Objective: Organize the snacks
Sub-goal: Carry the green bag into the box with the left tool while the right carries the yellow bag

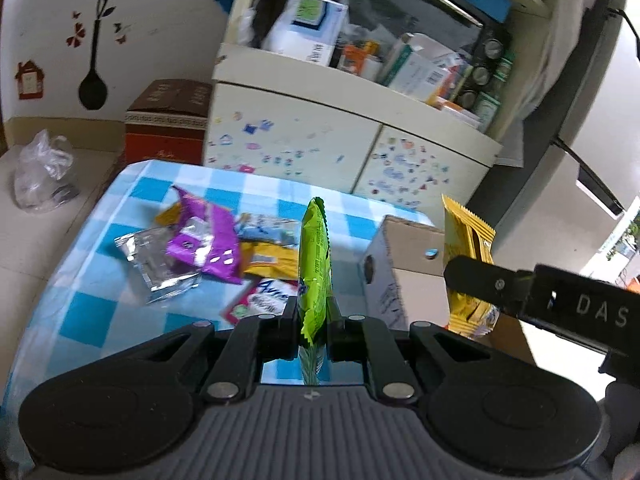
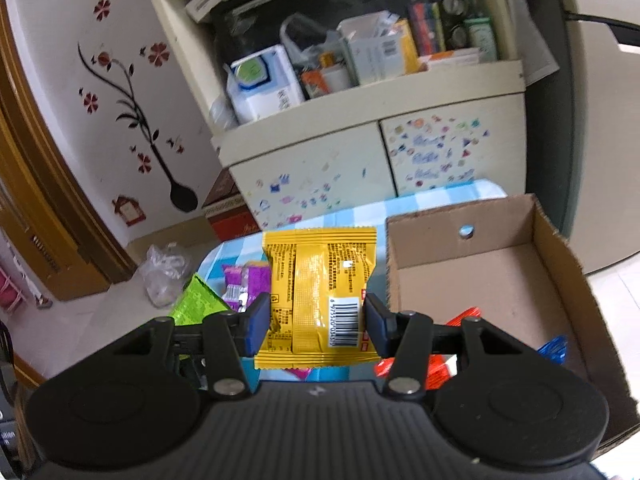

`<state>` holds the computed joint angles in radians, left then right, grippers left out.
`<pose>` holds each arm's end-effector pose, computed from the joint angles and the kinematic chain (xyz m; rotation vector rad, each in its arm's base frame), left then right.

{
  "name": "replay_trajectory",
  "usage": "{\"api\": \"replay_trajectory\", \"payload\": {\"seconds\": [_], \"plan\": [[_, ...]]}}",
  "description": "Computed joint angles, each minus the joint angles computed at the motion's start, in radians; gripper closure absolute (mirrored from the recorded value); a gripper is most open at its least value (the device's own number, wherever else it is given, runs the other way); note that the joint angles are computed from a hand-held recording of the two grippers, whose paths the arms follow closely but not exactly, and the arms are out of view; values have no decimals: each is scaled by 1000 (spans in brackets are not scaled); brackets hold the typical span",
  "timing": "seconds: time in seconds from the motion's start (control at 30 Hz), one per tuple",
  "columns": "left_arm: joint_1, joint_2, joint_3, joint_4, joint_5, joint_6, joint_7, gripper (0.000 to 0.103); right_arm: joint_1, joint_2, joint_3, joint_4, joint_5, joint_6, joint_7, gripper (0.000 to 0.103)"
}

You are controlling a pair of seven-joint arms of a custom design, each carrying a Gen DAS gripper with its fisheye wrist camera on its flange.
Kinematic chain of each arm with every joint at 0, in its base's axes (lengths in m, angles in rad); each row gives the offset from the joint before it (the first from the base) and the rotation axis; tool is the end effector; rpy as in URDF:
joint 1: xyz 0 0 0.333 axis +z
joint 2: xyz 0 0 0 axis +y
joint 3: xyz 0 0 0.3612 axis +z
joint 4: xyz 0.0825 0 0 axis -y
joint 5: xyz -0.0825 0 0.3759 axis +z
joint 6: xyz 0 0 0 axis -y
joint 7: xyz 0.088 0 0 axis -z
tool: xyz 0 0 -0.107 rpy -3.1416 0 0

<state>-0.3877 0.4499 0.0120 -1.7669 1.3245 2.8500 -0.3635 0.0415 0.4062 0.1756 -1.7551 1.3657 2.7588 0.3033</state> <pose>0.6233 -0.3029 0.3952 -2.0381 1.3958 -0.9724 0.6860 0.0929 0.4258 -1.7217 1.3080 -0.2465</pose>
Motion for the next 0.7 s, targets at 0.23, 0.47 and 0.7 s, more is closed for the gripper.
{"api": "replay_trajectory", "payload": {"seconds": [0.23, 0.47, 0.7], "plan": [[-21, 50, -4, 86, -71, 13, 113, 89, -21, 6, -14, 27, 43, 20, 25, 52], [-61, 112, 25, 181, -176, 47, 240, 89, -42, 19, -22, 52, 66, 34, 63, 52], [-83, 184, 32, 277, -327, 68, 405, 89, -53, 38, -23, 73, 36, 60, 146, 52]]}}
